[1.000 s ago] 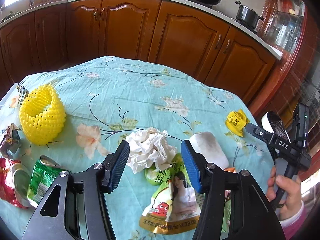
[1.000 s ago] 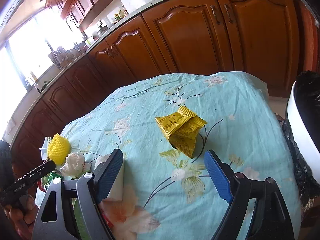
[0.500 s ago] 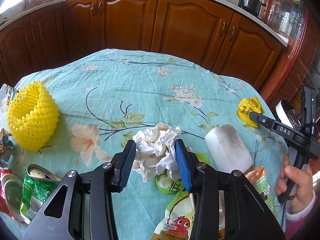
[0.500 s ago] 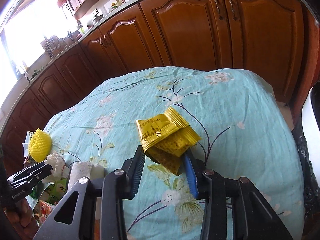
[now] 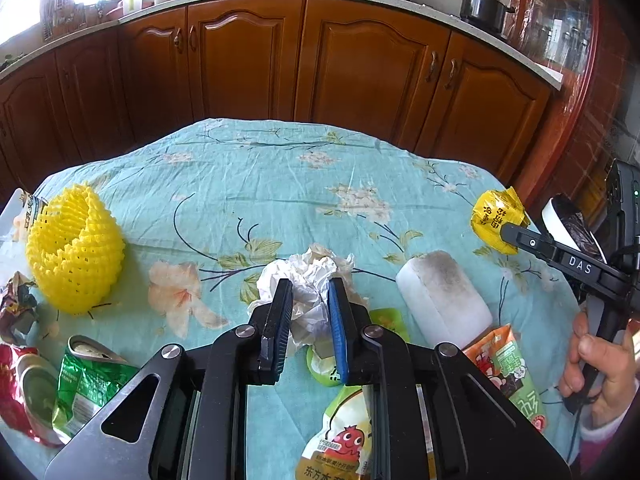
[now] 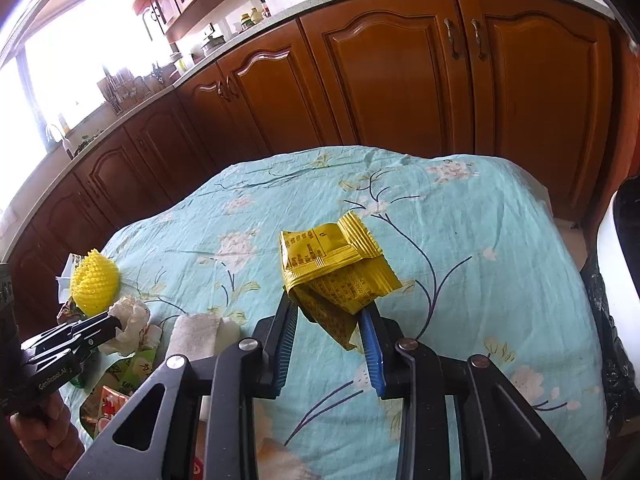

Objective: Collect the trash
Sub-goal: 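Carry the tissue and yellow packet over the black-lined bin with both tools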

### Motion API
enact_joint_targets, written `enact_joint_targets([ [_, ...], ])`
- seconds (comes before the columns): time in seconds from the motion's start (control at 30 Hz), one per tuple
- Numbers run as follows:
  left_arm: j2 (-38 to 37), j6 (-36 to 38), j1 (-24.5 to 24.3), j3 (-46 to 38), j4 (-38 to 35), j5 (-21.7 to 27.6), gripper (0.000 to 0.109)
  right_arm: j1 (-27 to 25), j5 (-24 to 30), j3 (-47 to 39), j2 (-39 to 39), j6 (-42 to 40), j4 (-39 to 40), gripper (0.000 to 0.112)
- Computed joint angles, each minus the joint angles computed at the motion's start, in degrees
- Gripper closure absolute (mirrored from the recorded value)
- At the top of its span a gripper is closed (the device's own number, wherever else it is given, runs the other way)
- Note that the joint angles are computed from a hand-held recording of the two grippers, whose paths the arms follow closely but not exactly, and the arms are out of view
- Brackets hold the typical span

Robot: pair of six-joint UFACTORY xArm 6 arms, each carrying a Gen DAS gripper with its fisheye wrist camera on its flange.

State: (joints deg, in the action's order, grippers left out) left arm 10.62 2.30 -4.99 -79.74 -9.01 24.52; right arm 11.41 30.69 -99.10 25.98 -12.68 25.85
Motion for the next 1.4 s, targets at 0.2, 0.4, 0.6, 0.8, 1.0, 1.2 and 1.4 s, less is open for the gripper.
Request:
enact_joint_targets([
  [0.2,-2.19,1.94,-0.43,-0.14,-3.19,-0.97,0.092,0.23,-1.28,4.26,-4.30,-3.15,3.83,0.082],
  [0.4,-3.75,5.42,-2.82,-0.48,-7.56,-1.18,0.092,-0.43,-2.75,9.90,-9.32,-5.83,6.88,0.083],
  [0.6,-3.21,7.57,-6.00,-1.80,-10.10,-0.36,0.092,-1.94,-4.31,16.30,-14.43,-7.79,8.75,0.084],
  [0.8,-2.51,8.81,-8.98,-2.66,-11.21,0.60,0.092,-3.81,-5.09,21.55,-18.90,-9.31,10.61,0.085],
  [1.0,-2.13,9.46,-10.94,-3.33,-12.07,1.71,0.092,-5.19,-5.24,27.33,-23.50,-10.54,11.93,0.086],
  [1.2,-1.45,11.10,-12.67,-4.57,-13.76,3.29,0.092,-6.81,-6.04,31.92,-27.00,-10.83,12.60,0.086],
  [1.4,0.44,12.05,-15.11,-7.50,-14.40,4.38,0.092,-9.14,-7.12,33.18,-29.01,-9.80,12.04,0.086],
])
